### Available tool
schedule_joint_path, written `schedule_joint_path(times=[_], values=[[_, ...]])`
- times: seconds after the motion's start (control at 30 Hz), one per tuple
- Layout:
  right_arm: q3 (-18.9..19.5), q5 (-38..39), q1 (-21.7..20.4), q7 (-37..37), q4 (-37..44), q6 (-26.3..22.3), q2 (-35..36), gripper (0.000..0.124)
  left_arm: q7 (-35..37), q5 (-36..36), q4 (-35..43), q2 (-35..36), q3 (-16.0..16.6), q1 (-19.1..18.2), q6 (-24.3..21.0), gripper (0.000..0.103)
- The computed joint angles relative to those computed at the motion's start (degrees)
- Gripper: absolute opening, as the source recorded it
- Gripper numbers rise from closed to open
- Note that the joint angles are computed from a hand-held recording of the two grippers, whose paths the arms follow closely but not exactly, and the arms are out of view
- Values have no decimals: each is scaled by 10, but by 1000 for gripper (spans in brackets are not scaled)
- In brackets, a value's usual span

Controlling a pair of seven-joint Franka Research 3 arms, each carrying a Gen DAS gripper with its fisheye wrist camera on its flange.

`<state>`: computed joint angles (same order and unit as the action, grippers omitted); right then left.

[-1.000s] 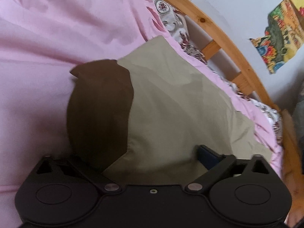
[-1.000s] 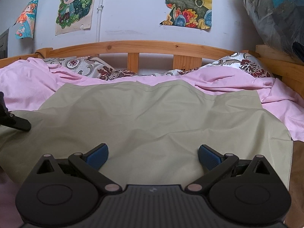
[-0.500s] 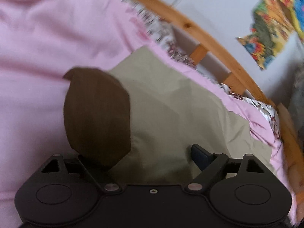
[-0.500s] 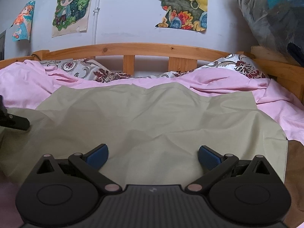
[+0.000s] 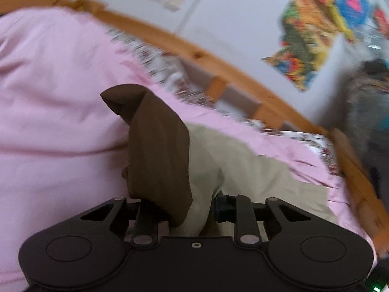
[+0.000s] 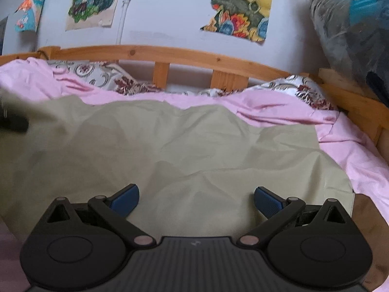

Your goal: Fold large clothes

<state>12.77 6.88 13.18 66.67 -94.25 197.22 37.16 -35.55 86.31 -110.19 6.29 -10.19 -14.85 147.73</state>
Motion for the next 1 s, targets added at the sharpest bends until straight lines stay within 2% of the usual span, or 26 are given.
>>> schedule_joint_path(times=[0.1,0.2,0.3,0.47,0.5,0.6,0.67,0.7,0.73,0.8,0.9,0.93,0.97,1.0], values=[[39,-20,-39,4,5,-33,-1,102,22,45,35,15,0,-3,30,24],[103,-42,-100,-6,3,-53,1,98,58,84,90,45,2,-11,65,24],[158,-52,-149,-20,0,-70,7,93,155,73,157,90,5,-21,114,24],[238,-59,-225,-63,-18,-89,11,79,421,-78,250,168,-1,-22,199,24],[251,-55,-240,-71,-21,-100,8,75,492,-127,267,185,-14,-13,210,24],[276,-43,-281,-103,-36,-131,-9,74,677,-249,316,234,-67,11,205,24],[318,-42,-333,-141,-52,-140,-13,76,782,-309,352,268,-102,24,191,25],[319,-19,-340,-168,-57,-143,-21,76,827,-333,370,285,-116,26,183,25],[300,-31,-335,-153,-63,-135,-34,77,871,-355,387,301,-129,28,173,25],[229,-18,-290,-156,-67,-107,-61,77,952,-395,408,326,-156,35,158,25],[100,17,-200,-142,-45,-74,-76,77,1045,-444,423,351,-187,42,140,25],[77,32,-186,-128,-34,-67,-75,77,1075,-458,433,361,-194,41,129,26],[71,43,-185,-113,-25,-63,-72,77,1100,-468,445,371,-197,36,118,26],[84,50,-200,-97,-15,-62,-66,77,1127,-479,460,381,-201,31,104,26]])
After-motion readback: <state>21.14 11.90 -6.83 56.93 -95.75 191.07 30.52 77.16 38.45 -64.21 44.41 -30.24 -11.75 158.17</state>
